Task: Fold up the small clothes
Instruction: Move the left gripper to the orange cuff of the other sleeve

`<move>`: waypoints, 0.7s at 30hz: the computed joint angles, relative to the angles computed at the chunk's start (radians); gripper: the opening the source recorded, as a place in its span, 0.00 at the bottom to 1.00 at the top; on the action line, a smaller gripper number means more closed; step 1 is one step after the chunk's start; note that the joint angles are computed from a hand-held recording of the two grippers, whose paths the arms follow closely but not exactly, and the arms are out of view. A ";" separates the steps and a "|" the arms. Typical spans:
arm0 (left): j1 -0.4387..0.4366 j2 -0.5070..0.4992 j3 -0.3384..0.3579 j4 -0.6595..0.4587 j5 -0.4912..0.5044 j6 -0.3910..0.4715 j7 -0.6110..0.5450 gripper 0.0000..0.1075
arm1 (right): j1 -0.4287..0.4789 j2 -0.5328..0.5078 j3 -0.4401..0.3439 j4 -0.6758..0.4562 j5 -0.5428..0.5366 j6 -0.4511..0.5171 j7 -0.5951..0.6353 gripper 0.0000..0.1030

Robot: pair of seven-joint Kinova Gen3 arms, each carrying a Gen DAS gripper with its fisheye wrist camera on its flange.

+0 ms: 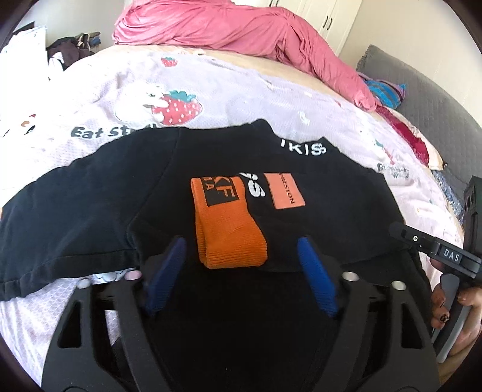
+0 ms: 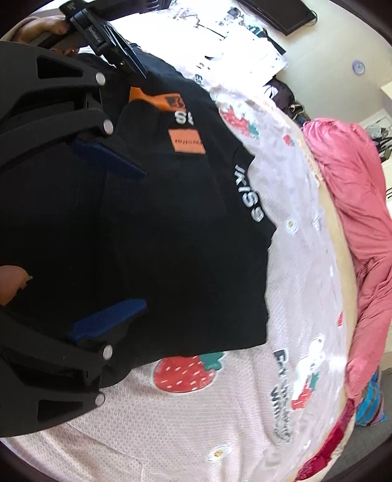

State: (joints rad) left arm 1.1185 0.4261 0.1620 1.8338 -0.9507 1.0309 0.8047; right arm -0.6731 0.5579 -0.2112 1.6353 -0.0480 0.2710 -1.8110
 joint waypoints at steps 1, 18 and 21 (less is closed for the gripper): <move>0.005 -0.001 0.000 -0.002 0.000 0.008 0.006 0.72 | -0.012 -0.001 0.010 0.000 0.005 -0.006 -0.003 0.85; 0.071 -0.013 0.039 -0.013 0.057 0.214 0.142 0.87 | -0.215 -0.062 0.178 0.091 0.099 -0.173 -0.052 0.96; 0.082 -0.012 0.048 -0.015 0.079 0.259 0.167 0.87 | -0.234 -0.066 0.187 0.094 0.104 -0.180 -0.051 0.96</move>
State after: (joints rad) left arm 1.2009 0.4144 0.2102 1.8190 -0.8713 1.2901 0.9712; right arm -0.9066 0.4924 -0.0240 1.7289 0.0558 0.0907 -1.8621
